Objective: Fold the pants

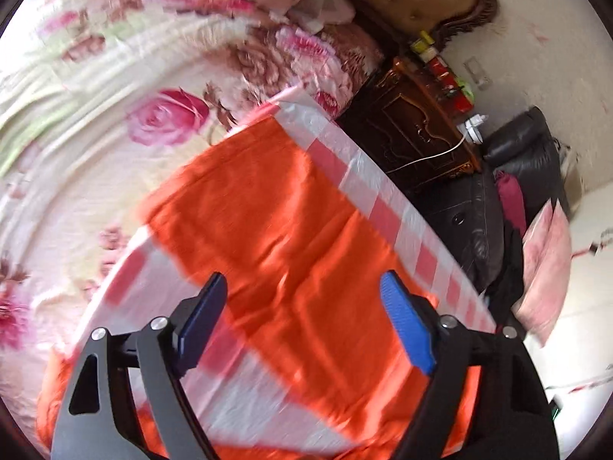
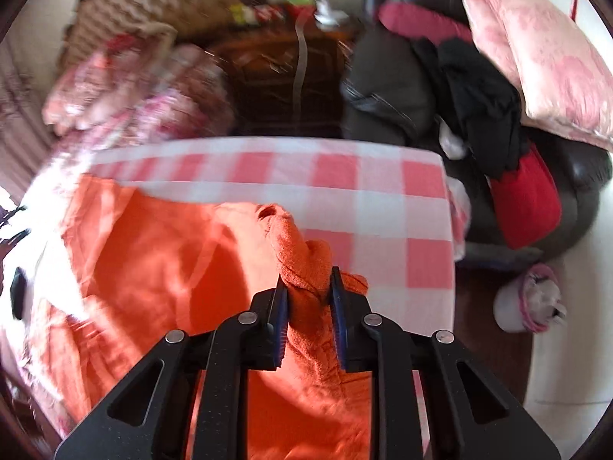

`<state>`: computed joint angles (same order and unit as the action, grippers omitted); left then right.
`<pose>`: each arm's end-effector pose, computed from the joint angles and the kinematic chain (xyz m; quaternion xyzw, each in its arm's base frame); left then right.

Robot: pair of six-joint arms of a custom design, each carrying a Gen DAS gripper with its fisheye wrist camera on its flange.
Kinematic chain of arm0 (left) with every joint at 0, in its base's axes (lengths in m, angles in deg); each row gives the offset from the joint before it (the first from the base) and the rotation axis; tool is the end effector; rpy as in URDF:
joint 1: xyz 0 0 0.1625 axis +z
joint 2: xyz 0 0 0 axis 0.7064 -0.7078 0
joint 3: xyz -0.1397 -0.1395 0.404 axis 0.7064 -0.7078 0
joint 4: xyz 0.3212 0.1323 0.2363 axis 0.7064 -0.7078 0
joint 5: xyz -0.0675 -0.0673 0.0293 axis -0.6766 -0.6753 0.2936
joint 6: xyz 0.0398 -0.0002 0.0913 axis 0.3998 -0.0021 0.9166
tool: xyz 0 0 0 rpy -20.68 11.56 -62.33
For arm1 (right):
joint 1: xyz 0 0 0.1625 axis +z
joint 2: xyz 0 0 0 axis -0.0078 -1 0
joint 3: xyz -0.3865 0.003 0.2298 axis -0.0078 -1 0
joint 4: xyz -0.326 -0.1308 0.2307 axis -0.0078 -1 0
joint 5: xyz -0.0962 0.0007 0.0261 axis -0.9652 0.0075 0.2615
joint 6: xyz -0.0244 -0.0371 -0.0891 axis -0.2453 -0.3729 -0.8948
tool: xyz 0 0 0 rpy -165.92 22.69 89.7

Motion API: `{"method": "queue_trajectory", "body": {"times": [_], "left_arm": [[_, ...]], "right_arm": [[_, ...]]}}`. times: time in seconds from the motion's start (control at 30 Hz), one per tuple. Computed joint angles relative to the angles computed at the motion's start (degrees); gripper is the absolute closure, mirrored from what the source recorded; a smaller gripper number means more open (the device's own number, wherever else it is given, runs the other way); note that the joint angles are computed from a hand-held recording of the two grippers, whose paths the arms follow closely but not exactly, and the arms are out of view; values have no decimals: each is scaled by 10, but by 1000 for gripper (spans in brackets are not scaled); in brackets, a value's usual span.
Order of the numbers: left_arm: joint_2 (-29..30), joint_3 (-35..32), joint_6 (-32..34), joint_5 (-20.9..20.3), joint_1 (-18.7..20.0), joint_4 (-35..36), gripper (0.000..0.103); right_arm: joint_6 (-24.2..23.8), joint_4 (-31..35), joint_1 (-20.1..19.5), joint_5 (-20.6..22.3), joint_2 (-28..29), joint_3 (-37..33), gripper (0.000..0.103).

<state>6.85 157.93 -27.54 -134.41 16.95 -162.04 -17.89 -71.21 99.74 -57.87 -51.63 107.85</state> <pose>-0.1855 -0.7330 0.3367 -0.1324 0.9517 -0.2398 0.1384 0.1643 -0.5394 0.4467 0.0929 -0.9175 0.2397 0.3035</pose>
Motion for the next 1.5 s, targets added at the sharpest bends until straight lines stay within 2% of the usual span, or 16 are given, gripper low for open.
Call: {"method": "queue_trajectory", "body": {"times": [0.13,0.27,0.33,0.57,0.6,0.63,0.67,0.7,0.8,0.93,1.03,1.07,1.13,1.23,1.37,1.5], "left_arm": [[89,-134,-30,-43,32,66,29],[149,-218,-66,-69,46,125,29],[161,-236,-85,-79,55,146,29],[207,-301,-110,-78,56,204,46],[212,-311,-108,-74,55,216,55],[215,-317,-106,-75,54,225,72],[217,-324,-108,-69,53,244,101],[207,-313,-113,-61,51,239,102],[168,-271,-100,-80,46,191,102],[88,-191,-92,-97,23,108,102],[-24,-26,-75,-136,0,-60,102],[-72,34,-79,-154,-9,-88,102],[-160,154,-61,-144,-25,-135,102],[-280,327,-80,-133,-30,-173,102],[-396,500,-122,-133,-20,-193,102],[-446,571,-119,-130,-20,-236,102]], "right_arm": [[-24,5,49,37,-55,45,82],[-51,31,86,82,-101,81,82],[-78,40,103,115,-128,101,82],[-106,68,123,162,-191,130,82],[-107,69,123,162,-195,131,83],[-109,66,125,158,-197,134,83],[-111,61,127,147,-200,138,83],[-100,56,126,130,-199,140,83],[-100,41,106,107,-192,130,83],[-165,-49,77,33,-123,84,83],[-217,-177,73,-40,-85,86,83],[-223,-200,75,-33,-95,105,83],[-227,-231,76,-13,-127,160,83],[-195,-242,66,-18,-178,249,83],[-80,-178,15,10,-284,357,83],[7,-141,-25,53,-349,410,80]]}}
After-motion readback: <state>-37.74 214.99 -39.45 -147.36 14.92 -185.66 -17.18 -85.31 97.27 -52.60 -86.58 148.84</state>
